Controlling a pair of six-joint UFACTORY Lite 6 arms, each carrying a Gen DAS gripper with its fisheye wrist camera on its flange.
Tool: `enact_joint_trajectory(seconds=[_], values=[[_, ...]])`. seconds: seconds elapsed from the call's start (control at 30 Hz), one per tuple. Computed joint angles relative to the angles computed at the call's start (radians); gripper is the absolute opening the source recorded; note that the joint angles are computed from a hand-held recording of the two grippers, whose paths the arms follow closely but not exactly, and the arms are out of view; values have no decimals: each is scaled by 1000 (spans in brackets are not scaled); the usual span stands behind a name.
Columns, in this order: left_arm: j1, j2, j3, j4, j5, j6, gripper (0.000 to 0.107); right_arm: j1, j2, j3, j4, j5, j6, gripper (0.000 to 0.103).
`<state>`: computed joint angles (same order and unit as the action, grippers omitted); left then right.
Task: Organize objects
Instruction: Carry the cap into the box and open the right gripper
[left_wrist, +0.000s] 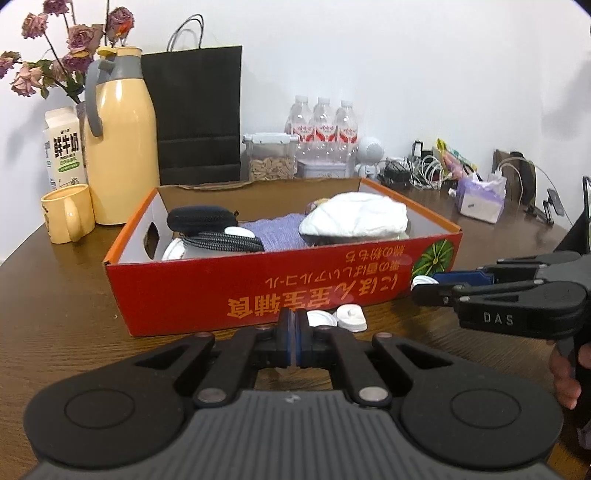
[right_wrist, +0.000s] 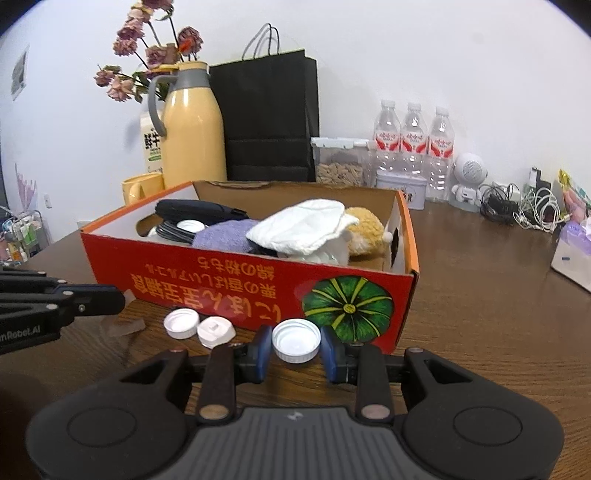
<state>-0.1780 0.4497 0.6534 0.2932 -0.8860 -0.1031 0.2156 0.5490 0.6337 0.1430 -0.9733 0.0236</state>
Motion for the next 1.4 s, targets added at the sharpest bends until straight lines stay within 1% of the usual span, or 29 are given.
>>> enact_joint_trajectory(seconds=[0.13, 0.23, 0.37, 0.47, 0.6, 0.7, 0.77, 0.83, 0.93, 1.07, 1.23, 1.27, 1.3, 1.33, 1.37, 1.4], values=[[9, -72, -31, 22, 5, -29, 3, 22, -59, -44, -9, -22, -19, 27], [10, -127, -27, 33, 20, -44, 3, 38, -118, -53, -9, -10, -25, 27], [-23, -173, 17, -12, 49, -15, 3, 63, -171, -3, 18, 38, -68, 27], [-38, -173, 90, -29, 84, -25, 3, 71, -174, 77, 33, 79, -104, 27], [-56, -132, 220, -87, 132, -36, 3, 59, -118, 235, 56, 159, -142, 27], [-54, -73, 319, -100, 157, -68, 3, 43, -42, 352, 71, 194, -132, 27], [-51, -11, 389, -106, 164, -89, 3, 35, 24, 428, 77, 200, -127, 27], [-50, 63, 460, -118, 192, -90, 3, 27, 87, 485, 86, 201, -138, 27], [-55, 145, 537, -149, 243, -47, 3, 6, 168, 563, 86, 255, -128, 27], [-49, 188, 560, -161, 239, -30, 3, -7, 198, 580, 72, 269, -111, 27], [-68, 191, 529, -242, 200, 49, 3, 5, 190, 551, 83, 245, -124, 28], [-74, 190, 521, -269, 187, 75, 4, 5, 185, 545, 85, 249, -125, 30], [-81, 185, 505, -304, 163, 108, 6, 5, 179, 534, 84, 244, -121, 40], [-88, 183, 500, -336, 152, 136, 9, 6, 169, 519, 87, 233, -121, 55], [-92, 178, 492, -359, 144, 156, 25, 8, 161, 505, 97, 219, -125, 64], [-91, 174, 484, -372, 135, 163, 61, 10, 152, 491, 111, 204, -132, 80]])
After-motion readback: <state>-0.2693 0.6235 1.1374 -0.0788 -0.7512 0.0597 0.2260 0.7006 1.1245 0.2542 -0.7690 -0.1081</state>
